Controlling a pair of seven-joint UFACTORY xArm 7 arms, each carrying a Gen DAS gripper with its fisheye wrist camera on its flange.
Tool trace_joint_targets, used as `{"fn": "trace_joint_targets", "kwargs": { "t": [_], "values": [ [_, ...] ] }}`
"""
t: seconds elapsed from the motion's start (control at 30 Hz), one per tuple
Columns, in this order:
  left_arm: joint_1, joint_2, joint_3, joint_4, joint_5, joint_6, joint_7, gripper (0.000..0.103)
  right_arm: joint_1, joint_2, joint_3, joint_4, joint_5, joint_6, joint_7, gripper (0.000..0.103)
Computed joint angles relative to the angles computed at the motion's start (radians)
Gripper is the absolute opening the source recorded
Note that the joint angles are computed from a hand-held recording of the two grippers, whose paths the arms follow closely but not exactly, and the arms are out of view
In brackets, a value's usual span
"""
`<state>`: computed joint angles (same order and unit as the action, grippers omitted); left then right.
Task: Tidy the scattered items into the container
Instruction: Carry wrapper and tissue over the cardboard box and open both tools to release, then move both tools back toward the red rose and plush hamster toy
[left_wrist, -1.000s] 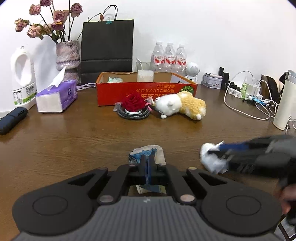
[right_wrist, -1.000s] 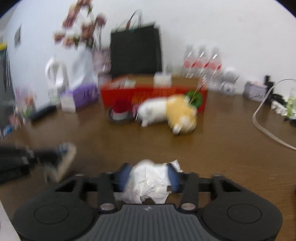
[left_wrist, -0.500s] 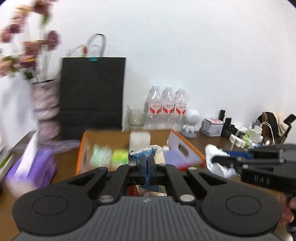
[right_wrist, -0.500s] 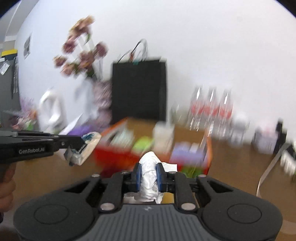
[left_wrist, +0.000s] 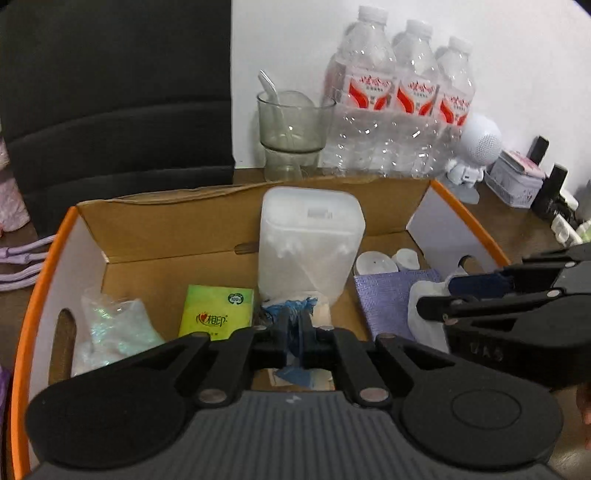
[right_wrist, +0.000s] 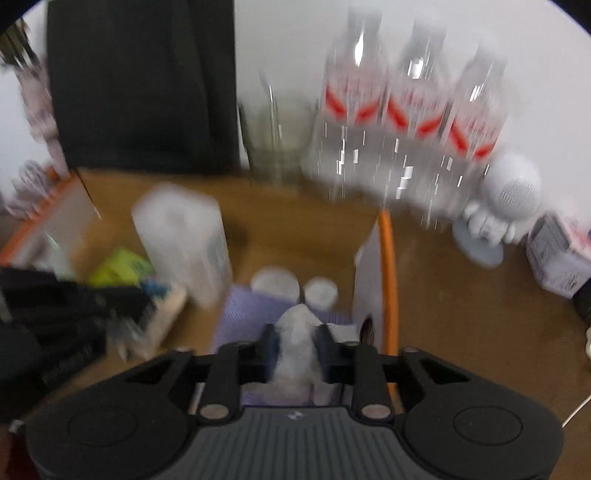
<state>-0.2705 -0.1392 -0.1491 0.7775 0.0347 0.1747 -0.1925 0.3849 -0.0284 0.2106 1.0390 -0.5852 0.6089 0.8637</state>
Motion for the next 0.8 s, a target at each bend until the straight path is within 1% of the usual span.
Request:
{"fn": "trace_joint_targets", "kwargs": {
  "t": [0.03,0.07,0.1,0.17,0.23,0.27,0.3,0.33,0.4,0.43,0.47,0.53,0.57,0.6,0.63,0.7,0.73,0.77,0.8],
  "values": [
    [-0.019,-0.007,0.015,-0.008,-0.036,-0.01,0.037,0.007,0.003,0.005,0.004,0.006,-0.012,0.011,0.001,0.039],
    [-0.032,-0.021,0.025,-0.019,-0.06,-0.017,0.071,0.018,0.007,0.006,0.005,0.008,0.0,0.01,-0.006,0.044],
    [-0.047,-0.042,0.037,-0.03,-0.077,-0.015,0.107,0.03,0.008,0.002,0.004,0.006,0.03,0.002,-0.012,0.053],
    [-0.015,-0.09,0.013,-0.04,-0.038,0.004,0.088,0.04,0.01,-0.036,0.004,-0.011,0.087,-0.003,-0.014,0.054],
    [-0.016,-0.141,0.022,-0.042,-0.048,0.048,0.094,0.043,0.006,-0.079,0.003,-0.029,0.159,-0.013,-0.03,0.058],
    [0.003,-0.168,0.011,-0.039,-0.034,0.083,0.074,0.052,0.005,-0.105,0.002,-0.04,0.204,-0.018,-0.047,0.06],
    [0.032,-0.194,-0.006,-0.036,-0.01,0.12,0.038,0.065,0.004,-0.129,0.003,-0.047,0.247,-0.012,-0.06,0.065],
    [0.058,-0.221,-0.021,-0.035,0.012,0.157,0.001,0.071,0.003,-0.151,0.008,-0.05,0.281,0.004,-0.067,0.072],
    [0.088,-0.273,-0.031,-0.042,0.036,0.223,-0.053,0.088,-0.001,-0.185,0.025,-0.048,0.316,0.043,-0.069,0.08],
    [0.097,-0.3,-0.034,-0.051,0.045,0.251,-0.075,0.093,-0.005,-0.2,0.039,-0.048,0.314,0.063,-0.058,0.08],
    [0.106,-0.332,-0.037,-0.068,0.055,0.267,-0.096,0.101,-0.009,-0.216,0.054,-0.05,0.303,0.078,-0.043,0.08],
    [0.133,-0.408,-0.062,-0.125,0.094,0.248,-0.145,0.102,-0.02,-0.256,0.089,-0.073,0.261,0.07,0.009,0.082],
    [0.155,-0.456,-0.084,-0.165,0.123,0.221,-0.175,0.102,-0.028,-0.28,0.11,-0.097,0.227,0.042,0.043,0.082],
    [0.177,-0.51,-0.107,-0.214,0.153,0.171,-0.203,0.103,-0.042,-0.312,0.14,-0.125,0.179,0.008,0.093,0.082],
    [0.205,-0.576,-0.135,-0.274,0.183,0.103,-0.235,0.103,-0.066,-0.349,0.184,-0.156,0.108,-0.031,0.163,0.085],
    [0.253,-0.709,-0.186,-0.393,0.214,-0.032,-0.291,0.103,-0.148,-0.426,0.295,-0.215,-0.063,-0.1,0.318,0.091],
    [0.272,-0.761,-0.214,-0.426,0.214,-0.051,-0.313,0.103,-0.198,-0.468,0.359,-0.238,-0.148,-0.117,0.399,0.092],
    [0.274,-0.801,-0.227,-0.447,0.21,-0.044,-0.325,0.103,-0.233,-0.505,0.41,-0.255,-0.205,-0.123,0.458,0.092],
    [0.26,-0.834,-0.224,-0.467,0.203,-0.031,-0.33,0.103,-0.253,-0.538,0.445,-0.269,-0.234,-0.123,0.499,0.092]
  ]
}}
